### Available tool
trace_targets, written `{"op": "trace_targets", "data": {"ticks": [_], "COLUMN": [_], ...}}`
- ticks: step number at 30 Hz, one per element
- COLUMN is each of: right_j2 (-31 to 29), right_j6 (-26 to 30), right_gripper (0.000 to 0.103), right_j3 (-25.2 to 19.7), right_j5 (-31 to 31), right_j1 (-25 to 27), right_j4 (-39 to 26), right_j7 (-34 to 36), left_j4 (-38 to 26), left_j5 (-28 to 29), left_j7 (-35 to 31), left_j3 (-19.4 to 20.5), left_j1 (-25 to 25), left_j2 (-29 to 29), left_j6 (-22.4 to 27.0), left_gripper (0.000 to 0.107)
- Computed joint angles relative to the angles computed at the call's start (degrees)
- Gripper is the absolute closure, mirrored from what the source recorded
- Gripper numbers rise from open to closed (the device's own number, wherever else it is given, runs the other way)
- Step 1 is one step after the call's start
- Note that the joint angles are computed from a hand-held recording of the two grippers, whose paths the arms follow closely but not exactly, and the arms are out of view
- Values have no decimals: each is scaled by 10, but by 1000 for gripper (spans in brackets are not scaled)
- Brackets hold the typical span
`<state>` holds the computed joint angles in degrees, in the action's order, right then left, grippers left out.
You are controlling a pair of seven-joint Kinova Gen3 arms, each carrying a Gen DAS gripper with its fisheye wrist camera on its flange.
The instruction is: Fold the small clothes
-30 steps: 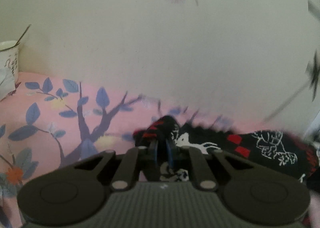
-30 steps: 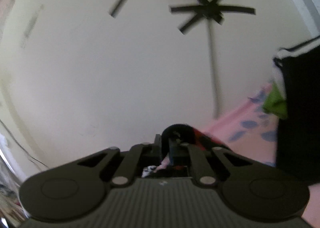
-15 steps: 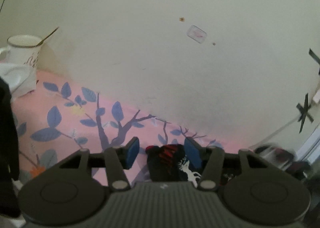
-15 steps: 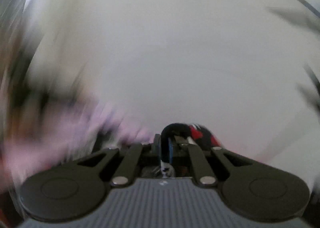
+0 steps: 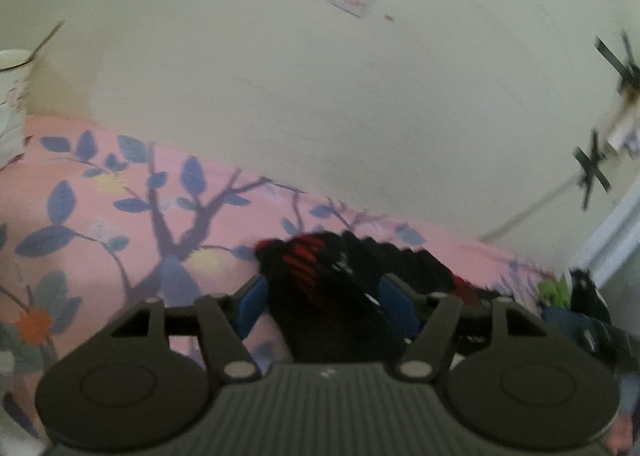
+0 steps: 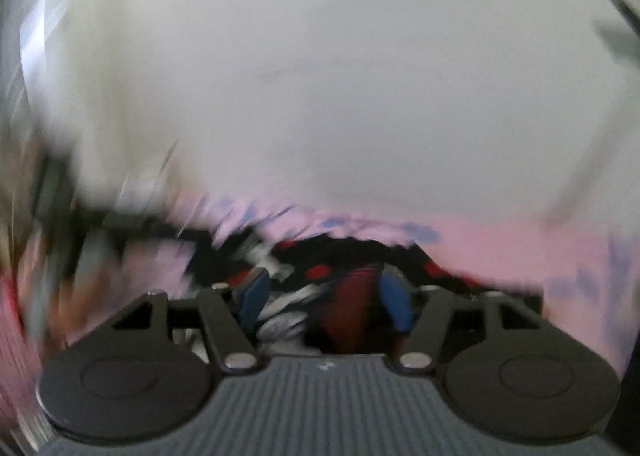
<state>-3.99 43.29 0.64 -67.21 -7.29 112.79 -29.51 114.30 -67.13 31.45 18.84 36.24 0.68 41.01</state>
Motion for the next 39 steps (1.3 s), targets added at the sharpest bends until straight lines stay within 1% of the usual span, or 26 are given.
{"op": "trace_targets", "data": {"ticks": [2, 3, 4, 5, 6, 8, 9, 11, 12, 13, 14, 16, 17, 20, 23, 26, 27, 29, 30, 32, 33, 34, 35, 36, 37, 39], "right_j2": [47, 57, 57, 46, 30, 9, 4, 4, -5, -21, -40, -81, -96, -134, -164, -185, -182, -181, -194, -190, -184, -184, -185, -186, -183, -185], "right_j6": [23, 21, 9, -12, -35, -81, -101, -113, -105, -88, -65, -18, 5, 75, 145, 215, 238, 276, 299, 339, 360, 381, 393, 407, 419, 441], "right_gripper": [34, 41, 78, 93, 96, 99, 99, 96, 93, 83, 68, 67, 67, 59, 55, 48, 48, 48, 48, 47, 47, 47, 46, 46, 46, 46], "right_j3": [-44, -65, -92, -118, -145, -198, -219, -229, -218, -197, -171, -118, -91, -12, 67, 141, 153, 172, 196, 216, 226, 233, 237, 249, 263, 285], "right_j5": [31, 48, 65, 83, 106, 153, 173, 185, 177, 160, 137, 95, 81, 62, 67, 92, 98, 114, 135, 152, 158, 168, 174, 184, 197, 219], "right_j1": [45, 55, 66, 78, 92, 127, 137, 139, 136, 132, 128, 114, 107, 86, 91, 116, 132, 157, 182, 220, 243, 270, 290, 300, 301, 298], "right_j4": [-33, -35, -32, -28, -27, -15, -8, -10, -9, -6, 1, 21, 31, 72, 112, 140, 146, 147, 156, 154, 153, 152, 154, 155, 155, 155], "right_j7": [-47, -70, -90, -109, -119, -123, -128, -142, -139, -128, -107, -61, -38, 28, 63, 74, 84, 99, 109, 124, 137, 143, 154, 158, 164, 175], "left_j4": [-4, -8, -15, -24, -35, -63, -70, -85, -91, -94, -90, -71, -65, -71, -65, -57, -56, -59, -62, -83, -95, -106, -121, -135, -147, -175], "left_j5": [3, 10, 22, 34, 49, 75, 79, 81, 86, 94, 101, 112, 115, 147, 196, 231, 234, 231, 223, 214, 207, 199, 192, 192, 193, 189], "left_j7": [-20, -34, -57, -81, -104, -148, -160, -170, -176, -180, -175, -166, -165, -195, -179, -120, -97, -50, -27, -2, 7, 14, 14, 5, -1, -5], "left_j3": [3, 2, -1, 1, 13, 9, -9, -19, -25, -41, -47, -26, -12, 37, 86, 116, 133, 166, 168, 170, 170, 168, 165, 161, 161, 148], "left_j1": [3, 5, 8, 7, -1, 13, 33, 57, 67, 82, 87, 74, 71, 84, 115, 166, 174, 191, 209, 237, 251, 265, 278, 289, 295, 325], "left_j2": [4, 8, 13, 22, 33, 60, 69, 78, 79, 74, 61, 19, 4, -19, -27, -28, -25, -21, -14, 9, 25, 40, 56, 69, 80, 104], "left_j6": [0, 0, 1, 5, 17, 56, 64, 99, 114, 120, 117, 98, 101, 158, 211, 234, 241, 257, 269, 301, 321, 336, 354, 364, 372, 411], "left_gripper": [42, 44, 55, 82, 88, 87, 85, 73, 68, 58, 57, 57, 56, 54, 54, 54, 54, 48, 48, 48, 49, 54, 74, 89, 96, 97]}}
